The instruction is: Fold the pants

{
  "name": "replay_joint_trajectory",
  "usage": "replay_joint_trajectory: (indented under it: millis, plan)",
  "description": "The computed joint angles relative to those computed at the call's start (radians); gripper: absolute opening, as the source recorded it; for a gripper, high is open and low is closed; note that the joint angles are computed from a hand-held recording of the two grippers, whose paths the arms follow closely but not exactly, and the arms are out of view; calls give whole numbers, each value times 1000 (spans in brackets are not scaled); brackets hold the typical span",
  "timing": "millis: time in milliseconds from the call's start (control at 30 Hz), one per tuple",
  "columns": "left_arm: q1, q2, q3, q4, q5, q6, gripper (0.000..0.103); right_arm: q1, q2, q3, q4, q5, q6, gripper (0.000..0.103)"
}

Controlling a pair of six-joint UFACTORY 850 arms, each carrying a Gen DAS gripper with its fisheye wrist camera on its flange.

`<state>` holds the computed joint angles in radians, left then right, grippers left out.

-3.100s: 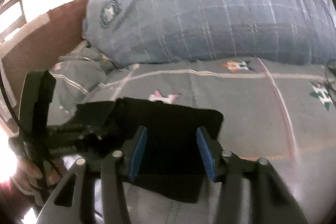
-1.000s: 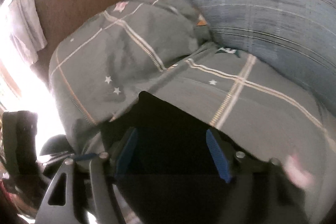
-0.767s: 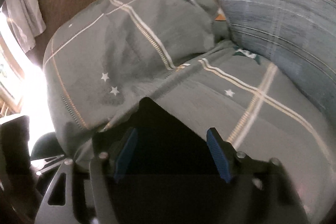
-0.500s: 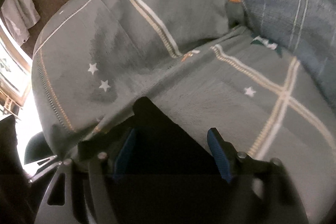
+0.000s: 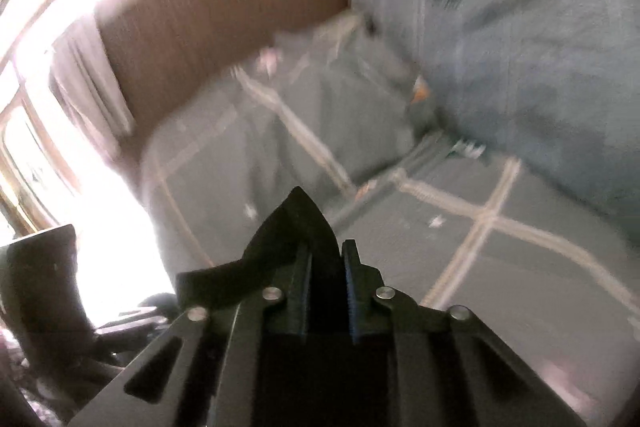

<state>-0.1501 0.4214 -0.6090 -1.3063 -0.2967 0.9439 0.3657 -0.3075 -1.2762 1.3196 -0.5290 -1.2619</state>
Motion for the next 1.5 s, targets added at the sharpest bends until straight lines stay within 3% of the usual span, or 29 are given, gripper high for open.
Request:
replay_joint_trajectory:
  millis: [133,233,333,433,500,567,633,700,733,800,967,1100,1200,1267,1300,1367,1400,1500]
  plan:
    - [-142,33,-27,-86,4,163,27,-97,166,167,234,-13,-209,9]
    - [-246,-13,-53,-118,-4,243,25,-191,309,333,387,24,-301,9]
    - [-361,-122,-92,-64,16,233,22,-278,364,441,402,34,-233,7]
    - [-426,-254,-140,78,0,104,21,-328,382,509,292,121,-73,4]
    - [-453,-296,-147,138,24,66,21,-352,395,551,224,172,38,10]
    - [-433,-285,-142,106,-14,99,23,-385,424,591,247,155,55,11]
    - [-373,-266,-154,126,-135,74,40,-406,465,625,329,130,-8,33]
    - [-302,-243,-161,112,-214,117,55,-402,512,649,366,136,-35,44]
    - [-281,-226,-161,118,-196,134,61,-406,527,657,386,113,-46,46]
    - [-255,-206,-165,170,-141,115,62,-409,543,676,415,61,-56,50]
    - [-206,-252,-202,274,-71,-12,62,-351,519,671,388,84,9,58]
    - [-231,-301,-217,393,-8,-156,63,-307,477,641,391,84,14,58]
    - [-248,-342,-235,411,8,-199,66,-258,449,604,288,174,119,58]
    - [-263,-359,-236,404,36,-202,68,-255,445,603,265,185,154,58]
    - [-262,-365,-230,369,46,-165,69,-252,445,603,270,192,159,54]
    - [-270,-370,-234,374,56,-172,70,-244,448,605,239,219,183,36]
    - [-274,-375,-235,378,62,-176,70,-235,451,604,201,240,206,14]
    - [-277,-369,-231,419,67,-210,70,-224,479,623,239,269,170,7]
